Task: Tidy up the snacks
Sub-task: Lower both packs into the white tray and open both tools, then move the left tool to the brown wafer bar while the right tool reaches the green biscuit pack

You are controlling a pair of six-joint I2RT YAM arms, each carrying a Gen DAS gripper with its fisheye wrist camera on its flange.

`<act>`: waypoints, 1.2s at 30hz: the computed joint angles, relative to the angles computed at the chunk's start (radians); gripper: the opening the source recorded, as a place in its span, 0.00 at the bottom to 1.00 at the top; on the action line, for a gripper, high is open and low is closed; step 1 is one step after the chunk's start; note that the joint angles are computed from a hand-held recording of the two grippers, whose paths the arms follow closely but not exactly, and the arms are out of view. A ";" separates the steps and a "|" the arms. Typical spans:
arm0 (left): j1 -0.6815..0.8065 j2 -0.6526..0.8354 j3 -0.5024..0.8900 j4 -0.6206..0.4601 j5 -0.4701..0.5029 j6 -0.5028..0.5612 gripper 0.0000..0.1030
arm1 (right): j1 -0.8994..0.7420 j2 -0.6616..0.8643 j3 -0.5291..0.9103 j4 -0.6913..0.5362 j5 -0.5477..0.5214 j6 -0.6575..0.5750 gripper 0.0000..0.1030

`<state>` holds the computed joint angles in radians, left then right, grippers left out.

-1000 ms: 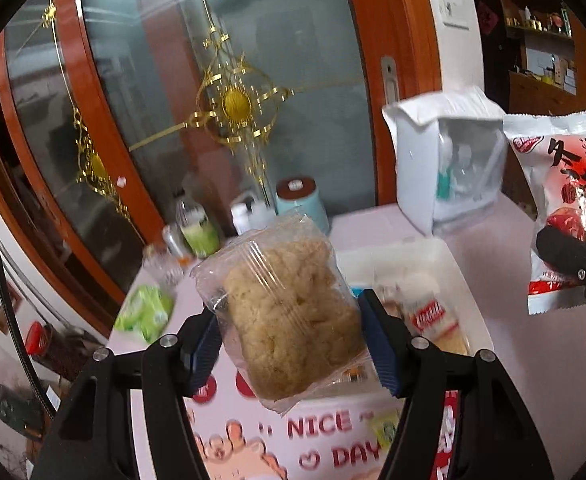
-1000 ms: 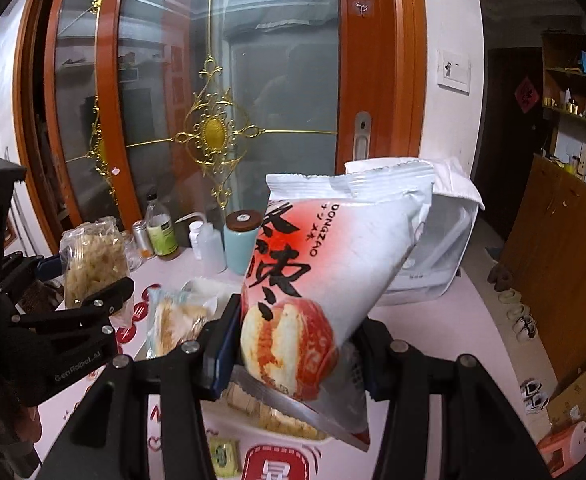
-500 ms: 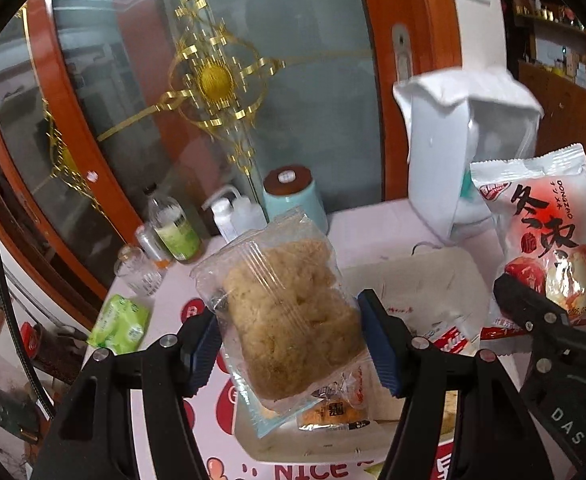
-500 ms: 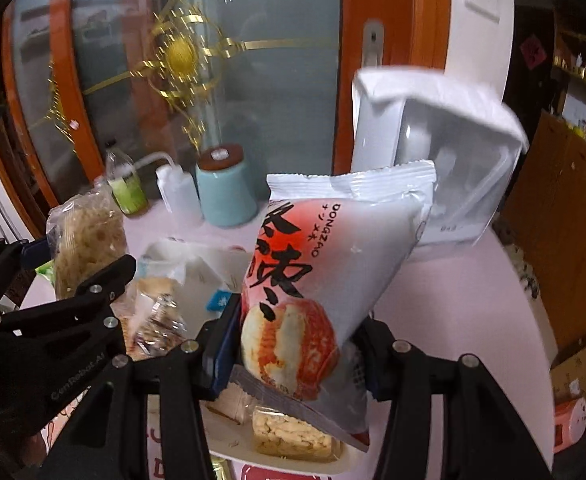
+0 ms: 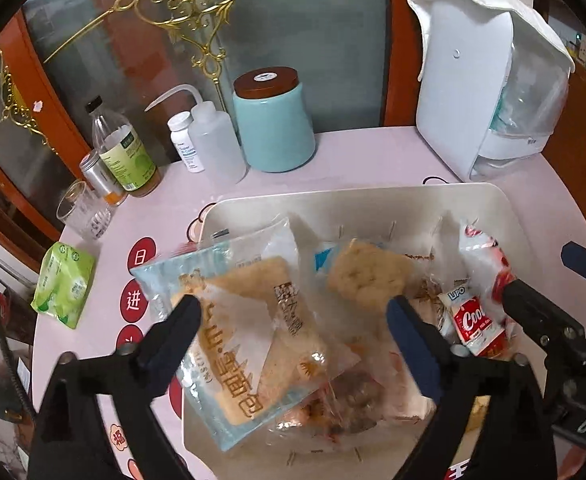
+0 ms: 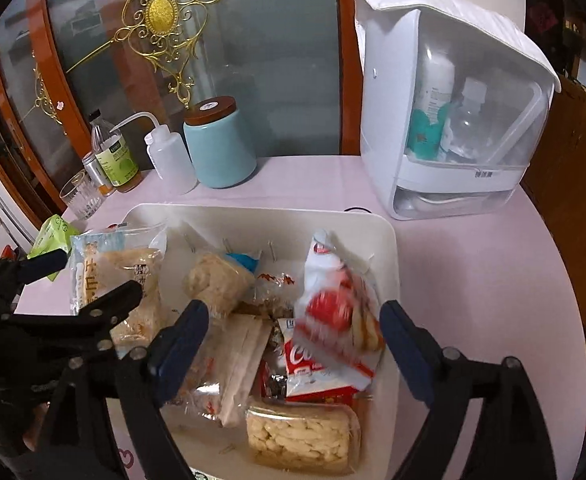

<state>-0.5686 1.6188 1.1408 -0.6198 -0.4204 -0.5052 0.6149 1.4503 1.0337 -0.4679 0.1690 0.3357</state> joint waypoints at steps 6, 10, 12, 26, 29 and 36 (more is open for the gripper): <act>-0.039 -0.082 -0.023 -0.049 -0.039 -0.037 0.98 | 0.020 -0.058 -0.023 -0.019 -0.010 0.031 0.86; -0.075 -0.139 -0.029 -0.103 -0.076 -0.070 0.98 | 0.052 -0.109 -0.027 -0.054 0.020 0.038 0.86; -0.097 -0.173 -0.029 -0.140 -0.091 -0.093 0.99 | 0.065 -0.141 -0.029 -0.076 0.027 0.044 0.86; -0.363 -0.339 0.026 -0.479 -0.244 -0.360 0.99 | 0.243 -0.422 -0.073 -0.259 0.164 0.111 0.86; -0.478 -0.353 0.036 -0.576 -0.288 -0.482 0.99 | 0.294 -0.487 -0.107 -0.298 0.187 0.145 0.86; -0.769 -0.355 0.004 -0.751 -0.315 -0.835 0.99 | 0.428 -0.624 -0.205 -0.386 0.249 0.239 0.86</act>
<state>-1.3377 1.2639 1.1448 -1.3706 -0.7357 -1.3400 1.0428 0.8263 0.8289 -0.8537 0.4181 0.5744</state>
